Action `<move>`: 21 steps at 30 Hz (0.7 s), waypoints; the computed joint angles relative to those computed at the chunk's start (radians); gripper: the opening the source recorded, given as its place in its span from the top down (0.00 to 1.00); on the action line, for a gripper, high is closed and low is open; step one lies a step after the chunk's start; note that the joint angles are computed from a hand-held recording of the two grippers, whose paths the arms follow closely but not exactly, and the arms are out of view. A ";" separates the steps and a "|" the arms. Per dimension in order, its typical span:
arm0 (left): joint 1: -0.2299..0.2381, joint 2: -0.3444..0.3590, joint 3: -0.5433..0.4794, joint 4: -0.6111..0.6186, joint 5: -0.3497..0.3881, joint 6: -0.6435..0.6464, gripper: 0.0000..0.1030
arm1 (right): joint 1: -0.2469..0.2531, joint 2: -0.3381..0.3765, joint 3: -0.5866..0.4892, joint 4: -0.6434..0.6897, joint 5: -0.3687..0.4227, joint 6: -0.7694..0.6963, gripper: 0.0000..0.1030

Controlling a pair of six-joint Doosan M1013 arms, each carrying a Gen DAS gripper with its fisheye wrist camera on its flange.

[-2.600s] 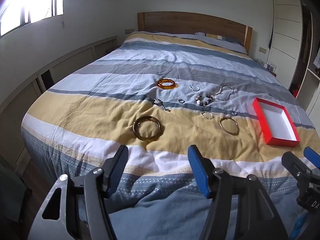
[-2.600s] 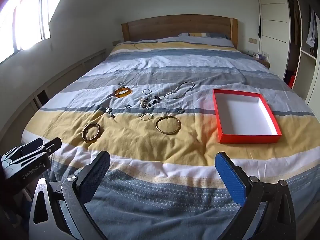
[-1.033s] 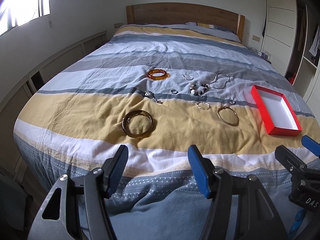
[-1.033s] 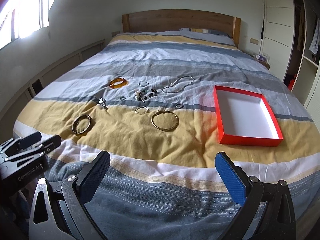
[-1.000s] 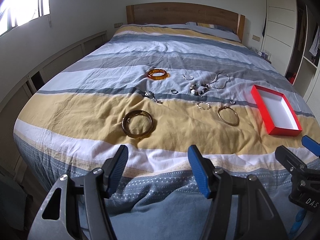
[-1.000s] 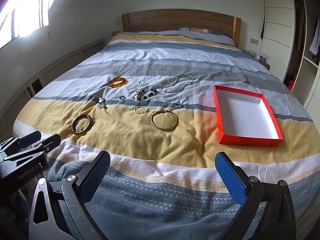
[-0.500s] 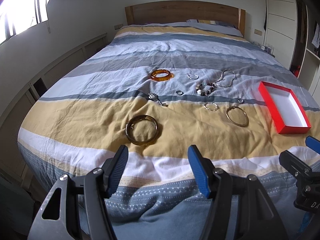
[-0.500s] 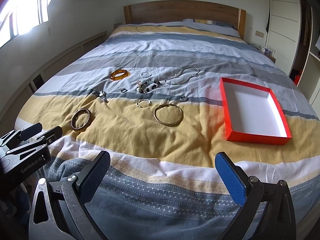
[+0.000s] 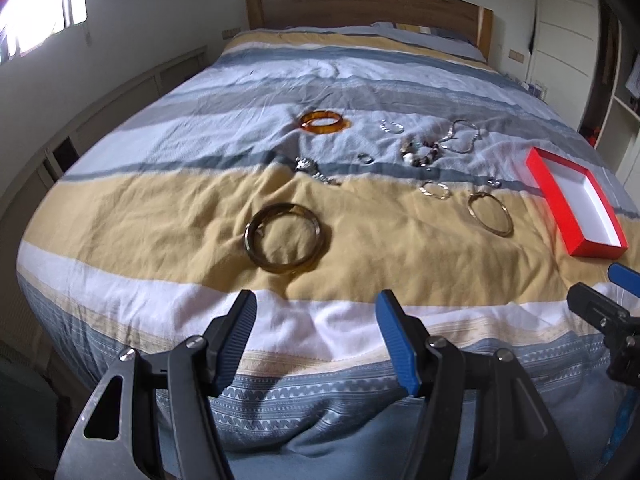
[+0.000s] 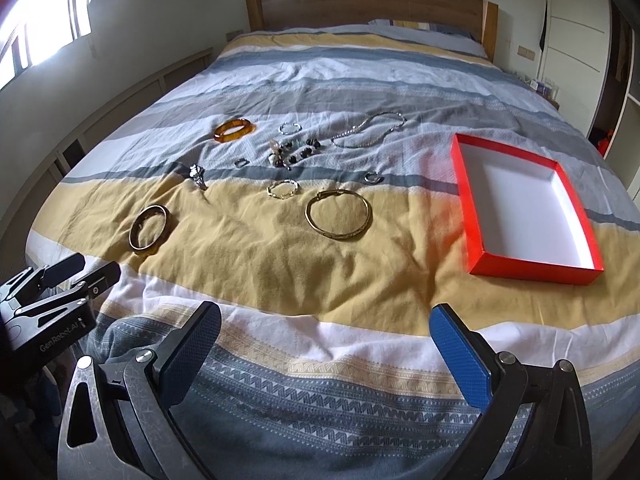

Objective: Organize jewelry
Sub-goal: 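Grasp the dark bangle with the left tool while the right tool grasps a silver hoop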

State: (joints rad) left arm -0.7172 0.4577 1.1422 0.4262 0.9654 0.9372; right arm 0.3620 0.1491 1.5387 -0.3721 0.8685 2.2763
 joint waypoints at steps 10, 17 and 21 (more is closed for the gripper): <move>0.056 0.054 -0.068 -0.088 -0.024 0.043 0.42 | -0.069 0.048 -0.034 0.132 -0.040 -0.117 0.25; 0.072 0.143 -0.190 -0.129 0.028 0.093 0.43 | -0.145 0.113 -0.096 0.232 -0.046 -0.175 0.55; 0.080 0.178 -0.231 -0.143 0.066 0.095 0.47 | -0.182 0.151 -0.123 0.337 -0.034 -0.245 0.67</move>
State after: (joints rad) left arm -0.6373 0.6361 0.9114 0.2835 1.0314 1.0325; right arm 0.1799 0.2998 1.4155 -0.0347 0.8340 2.0318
